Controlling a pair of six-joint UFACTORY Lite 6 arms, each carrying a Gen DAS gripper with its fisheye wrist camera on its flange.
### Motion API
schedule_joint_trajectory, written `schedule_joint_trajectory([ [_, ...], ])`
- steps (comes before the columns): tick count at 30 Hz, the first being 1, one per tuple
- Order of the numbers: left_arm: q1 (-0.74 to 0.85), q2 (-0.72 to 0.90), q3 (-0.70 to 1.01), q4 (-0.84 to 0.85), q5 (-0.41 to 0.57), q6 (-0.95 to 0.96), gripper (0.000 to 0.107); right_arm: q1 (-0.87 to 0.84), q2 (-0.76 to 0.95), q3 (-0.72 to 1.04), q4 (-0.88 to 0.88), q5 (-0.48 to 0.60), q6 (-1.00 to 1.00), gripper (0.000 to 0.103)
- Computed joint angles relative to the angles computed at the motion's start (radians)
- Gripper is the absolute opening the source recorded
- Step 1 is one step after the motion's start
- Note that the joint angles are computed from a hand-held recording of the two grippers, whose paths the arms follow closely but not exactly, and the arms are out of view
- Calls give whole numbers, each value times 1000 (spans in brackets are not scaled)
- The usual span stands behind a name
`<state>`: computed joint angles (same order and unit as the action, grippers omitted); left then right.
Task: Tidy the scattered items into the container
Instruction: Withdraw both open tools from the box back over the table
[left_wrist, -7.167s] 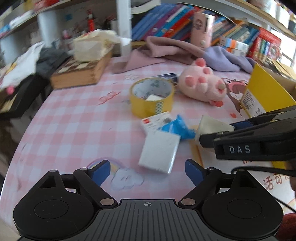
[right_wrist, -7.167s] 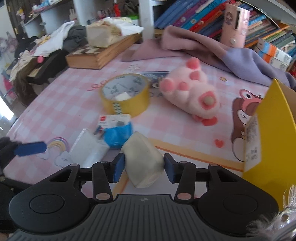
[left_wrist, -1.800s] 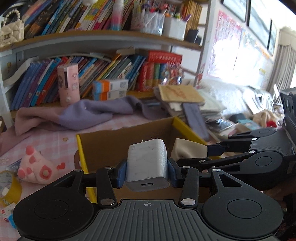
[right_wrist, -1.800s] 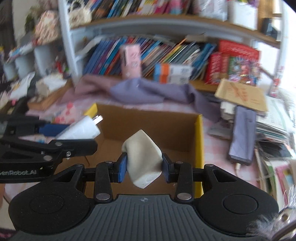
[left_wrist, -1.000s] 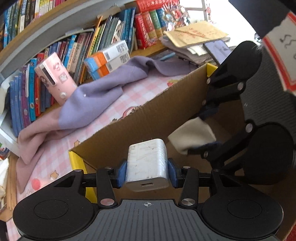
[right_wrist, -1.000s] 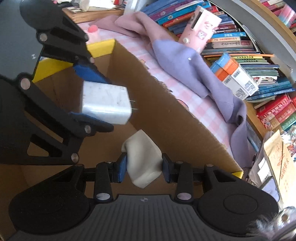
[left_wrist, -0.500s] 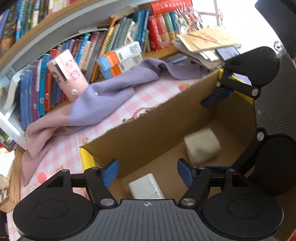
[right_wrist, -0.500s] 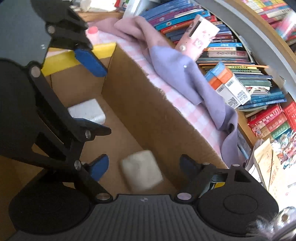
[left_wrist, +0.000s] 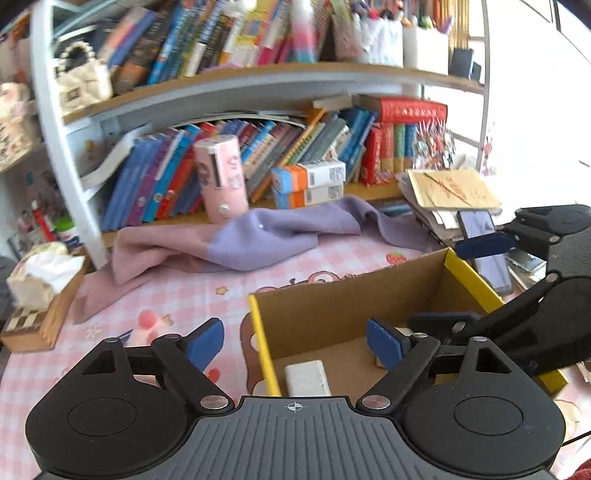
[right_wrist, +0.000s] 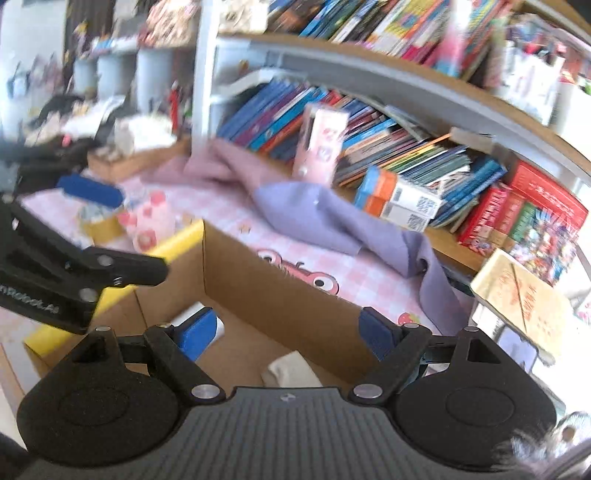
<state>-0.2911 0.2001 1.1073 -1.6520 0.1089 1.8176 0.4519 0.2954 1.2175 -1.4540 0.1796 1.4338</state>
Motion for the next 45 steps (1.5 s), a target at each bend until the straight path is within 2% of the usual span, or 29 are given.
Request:
schedule_joint_trajectory([
  [3, 33, -99, -93, -63, 17, 65, 90, 53, -84, -79, -163, 82, 239, 84],
  [5, 62, -166, -152, -89, 32, 85, 91, 99, -143, -139, -212, 156, 353, 84],
  [8, 109, -265, -240, -193, 60, 183, 93, 181, -216, -209, -197, 285, 448, 84],
  [10, 147, -319, -290, -201, 88, 187, 93, 241, -254, -247, -174, 370, 489, 84],
  [13, 212, -381, -349, -163, 146, 169, 93, 342, -284, -285, -122, 506, 538, 84],
  [20, 361, -458, -455, -86, 296, 186, 94, 547, -260, -285, 22, 742, 602, 84],
  [27, 580, -534, -542, 81, 492, 168, 94, 760, -128, -186, 154, 966, 709, 84],
  [33, 814, -588, -612, 239, 667, 194, 94, 910, 28, -35, 269, 1111, 765, 84],
  [40, 1108, -623, -680, 365, 881, 367, 94, 1056, 224, 173, 391, 1207, 818, 84],
  [45, 1256, -588, -674, 468, 967, 427, 94, 1123, 352, 347, 460, 1251, 799, 84],
])
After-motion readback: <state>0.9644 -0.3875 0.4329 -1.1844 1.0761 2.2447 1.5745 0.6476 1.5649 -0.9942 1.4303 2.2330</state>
